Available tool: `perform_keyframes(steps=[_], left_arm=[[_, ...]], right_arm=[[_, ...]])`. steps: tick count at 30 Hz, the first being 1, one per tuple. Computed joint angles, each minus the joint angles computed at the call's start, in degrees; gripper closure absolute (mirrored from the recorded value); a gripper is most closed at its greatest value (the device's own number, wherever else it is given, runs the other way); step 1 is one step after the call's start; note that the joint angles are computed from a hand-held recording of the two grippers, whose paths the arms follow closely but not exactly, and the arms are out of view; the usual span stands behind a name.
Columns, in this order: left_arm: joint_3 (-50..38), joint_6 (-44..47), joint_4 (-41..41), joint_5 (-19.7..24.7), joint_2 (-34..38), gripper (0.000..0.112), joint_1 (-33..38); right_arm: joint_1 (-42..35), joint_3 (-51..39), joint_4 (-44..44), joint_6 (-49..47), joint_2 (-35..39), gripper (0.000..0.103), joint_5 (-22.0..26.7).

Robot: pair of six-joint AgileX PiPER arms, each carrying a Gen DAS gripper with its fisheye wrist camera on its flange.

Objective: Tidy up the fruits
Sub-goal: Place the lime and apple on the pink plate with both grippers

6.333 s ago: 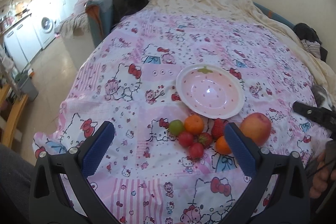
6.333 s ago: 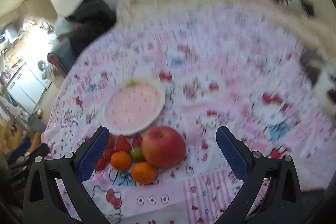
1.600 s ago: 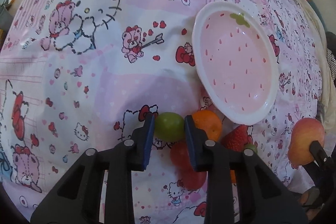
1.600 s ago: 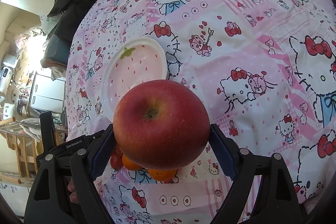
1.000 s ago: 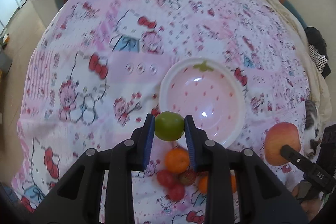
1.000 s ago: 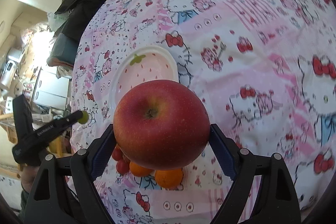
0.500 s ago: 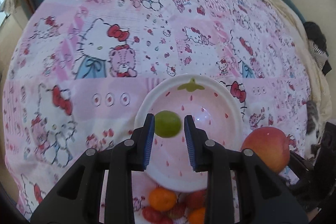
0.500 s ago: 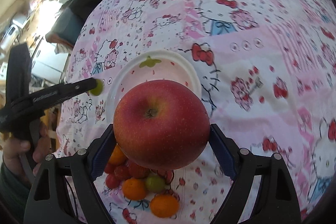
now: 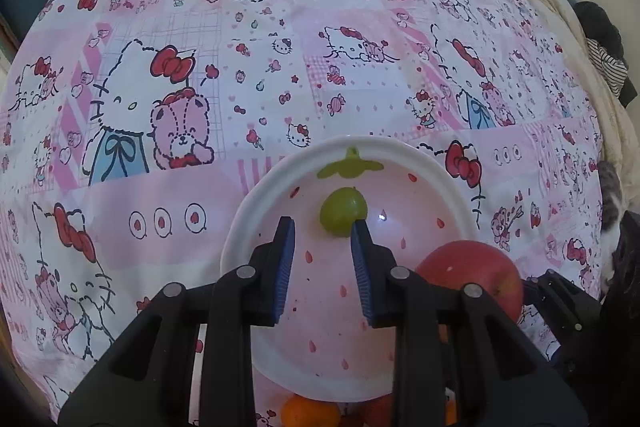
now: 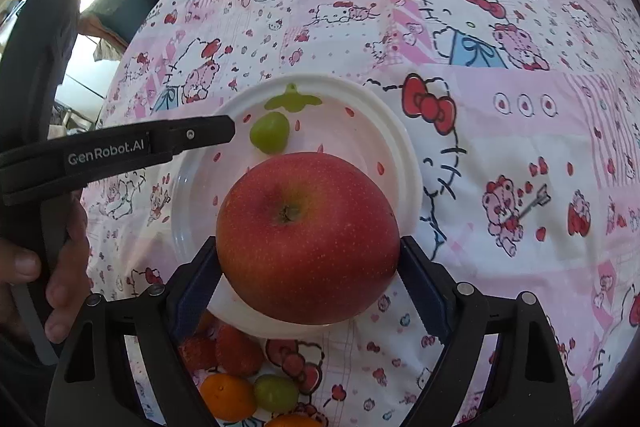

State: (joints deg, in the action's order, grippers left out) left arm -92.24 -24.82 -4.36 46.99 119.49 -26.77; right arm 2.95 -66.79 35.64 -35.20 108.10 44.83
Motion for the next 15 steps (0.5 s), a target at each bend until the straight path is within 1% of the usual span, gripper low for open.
perform_keyframes(steps=[4,9,12,13,14,15], left_arm=[[0.2,0.0,-0.6,-0.6,-0.4,0.087,0.6],[1.0,0.2,-1.9,-1.0,-0.8,0.087,1.4],[0.5,0.0,-1.4,-0.2,-0.7,0.086,1.3],[0.6,-0.1,-1.2,-0.2,-0.9,0.082,1.4],[0.7,-0.3,-1.2,-0.3,-1.0,0.073,1.4],[0.9,-0.9,-0.9,-0.5,-1.3,0.069,1.5]], right_arm=[[0.2,0.0,-0.4,0.3,0.2,0.015,0.0],[1.4,0.3,-2.0,1.3,0.5,0.015,-1.7],[1.9,0.5,-2.4,1.3,0.4,0.015,-2.4],[2.0,0.5,-2.4,1.3,0.5,0.015,-2.7],[2.1,0.6,-2.5,1.3,0.5,0.015,-3.0],[2.3,0.7,-2.7,1.4,0.5,0.015,-3.6]])
